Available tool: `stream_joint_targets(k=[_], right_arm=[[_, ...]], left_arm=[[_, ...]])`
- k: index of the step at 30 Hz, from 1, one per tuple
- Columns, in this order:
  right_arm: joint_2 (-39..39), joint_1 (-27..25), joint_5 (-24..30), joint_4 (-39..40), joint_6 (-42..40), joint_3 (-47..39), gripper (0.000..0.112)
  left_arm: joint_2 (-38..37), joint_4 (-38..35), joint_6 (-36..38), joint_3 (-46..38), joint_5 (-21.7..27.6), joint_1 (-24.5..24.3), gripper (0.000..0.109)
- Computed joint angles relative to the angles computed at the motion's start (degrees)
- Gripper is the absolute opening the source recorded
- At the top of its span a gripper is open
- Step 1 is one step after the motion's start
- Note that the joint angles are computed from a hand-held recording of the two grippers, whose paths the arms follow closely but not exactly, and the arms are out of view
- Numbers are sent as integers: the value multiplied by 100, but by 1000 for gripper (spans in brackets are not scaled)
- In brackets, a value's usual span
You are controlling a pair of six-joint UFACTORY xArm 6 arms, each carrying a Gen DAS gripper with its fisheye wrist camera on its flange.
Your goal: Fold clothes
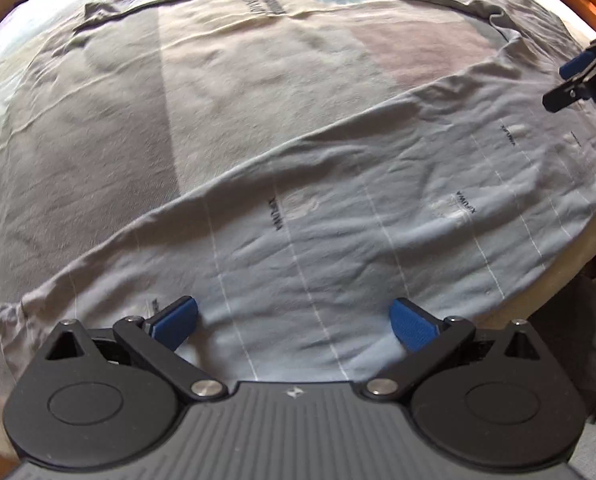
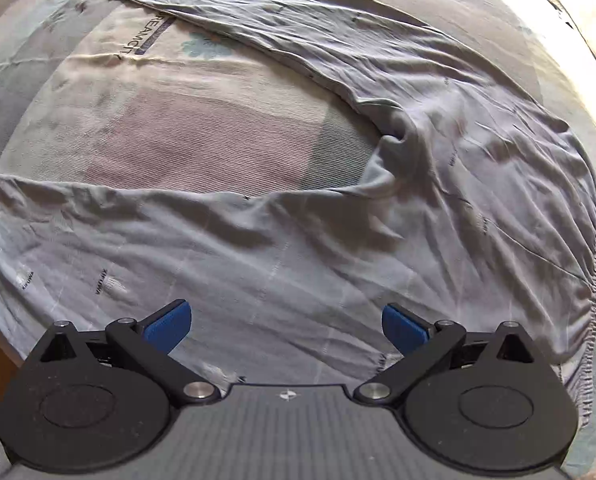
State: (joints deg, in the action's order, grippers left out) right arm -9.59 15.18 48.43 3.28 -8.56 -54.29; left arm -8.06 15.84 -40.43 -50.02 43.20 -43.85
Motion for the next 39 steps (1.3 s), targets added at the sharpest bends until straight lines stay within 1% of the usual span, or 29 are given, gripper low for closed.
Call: stream_joint_targets(k=[2,4,5,8,13,14,16,17,19,22,24,27,32,33,34,36,39], right_arm=[[241,183,164,-63,164,-208,103],[457,313,462,-164,356,-375,103],[436,360,412,-248,510,-313,103],[351,367,271,-246,589,-192,103],[468,362,455,-231,552,-377,103],[493,366,500,-241,561,-420,103],[527,372,559,-255,578,-480,103],[533,376,569,-264,590,-493,103],[537,385,578,-282,615,-508,103],[509,400,541,-316,668,-484,103],[522,412,563,-340,715,-512,103],[582,419,657,-353,745,-616,103],[610,416,711,-339,725,-690,103],[608,417,709,-342,729,-694,103],[605,418,705,-343,730,-696,103],[600,420,700,-347,737,-703,103],[594,420,679,-345,739,-708,103]], left_arm=[[-257,-226,-92,196,118,31,102],[-533,-222,-283,355,143,105,102],[-668,-210,-378,429,154,144,102],[-923,402,-837,606,4,347,102],[-945,829,-1325,922,-308,934,102],[-927,1045,-1366,940,-187,990,102],[-1069,1149,-1299,1137,-130,1155,103],[-1316,1082,-1294,1341,-186,1284,103],[-1416,1082,-1285,1310,164,1357,102],[-1598,1054,-1249,1293,263,1298,101],[-1618,1083,-1173,1287,118,1119,101],[-1480,898,-1050,1305,-272,830,101],[-1150,678,-475,1355,-734,351,101],[-1227,886,-540,1459,-771,301,102],[-1362,920,-542,1612,-873,327,102],[-1659,667,-458,1840,-799,439,103],[-2027,248,-237,1969,-344,653,103]])
